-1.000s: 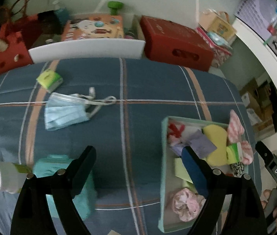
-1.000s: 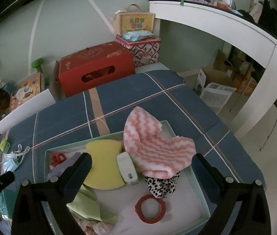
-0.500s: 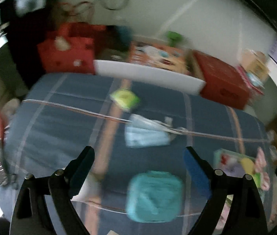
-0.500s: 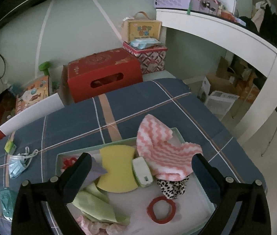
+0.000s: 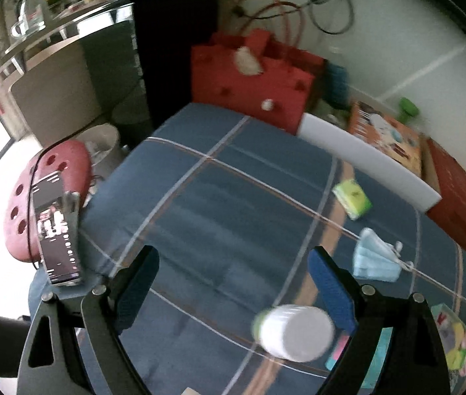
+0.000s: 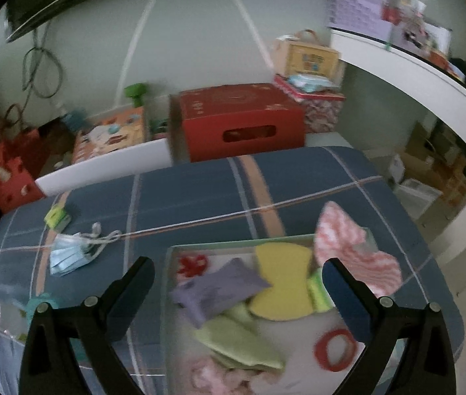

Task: Organize soft objects
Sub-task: 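Move both open grippers away from the tray back toward the remaining items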

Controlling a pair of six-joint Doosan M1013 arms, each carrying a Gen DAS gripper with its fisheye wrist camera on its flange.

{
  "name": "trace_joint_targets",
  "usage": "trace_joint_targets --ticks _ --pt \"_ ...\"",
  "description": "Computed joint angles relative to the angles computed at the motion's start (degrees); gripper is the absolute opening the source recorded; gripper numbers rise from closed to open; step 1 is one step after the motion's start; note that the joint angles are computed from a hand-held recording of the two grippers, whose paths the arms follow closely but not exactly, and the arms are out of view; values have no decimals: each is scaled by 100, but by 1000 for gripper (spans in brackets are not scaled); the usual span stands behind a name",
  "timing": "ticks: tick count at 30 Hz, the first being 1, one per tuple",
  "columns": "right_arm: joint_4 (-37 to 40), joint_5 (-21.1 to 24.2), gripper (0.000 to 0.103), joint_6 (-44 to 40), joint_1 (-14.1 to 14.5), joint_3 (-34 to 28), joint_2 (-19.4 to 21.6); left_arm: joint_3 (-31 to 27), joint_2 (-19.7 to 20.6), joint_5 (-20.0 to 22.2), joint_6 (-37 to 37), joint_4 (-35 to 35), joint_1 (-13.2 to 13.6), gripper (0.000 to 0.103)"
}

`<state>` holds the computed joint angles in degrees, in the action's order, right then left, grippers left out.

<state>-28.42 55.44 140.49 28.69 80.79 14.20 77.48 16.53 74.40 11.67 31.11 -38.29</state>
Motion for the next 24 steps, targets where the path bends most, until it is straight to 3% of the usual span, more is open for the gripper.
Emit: trace_joint_targets --ticks 12,24 --pt "668 -205 103 -778 333 -501 416 257 -167 -168 18 -112 150 92" --pt "1208 -143 103 -1375 554 -944 808 215 30 -481 564 -695 322 92"
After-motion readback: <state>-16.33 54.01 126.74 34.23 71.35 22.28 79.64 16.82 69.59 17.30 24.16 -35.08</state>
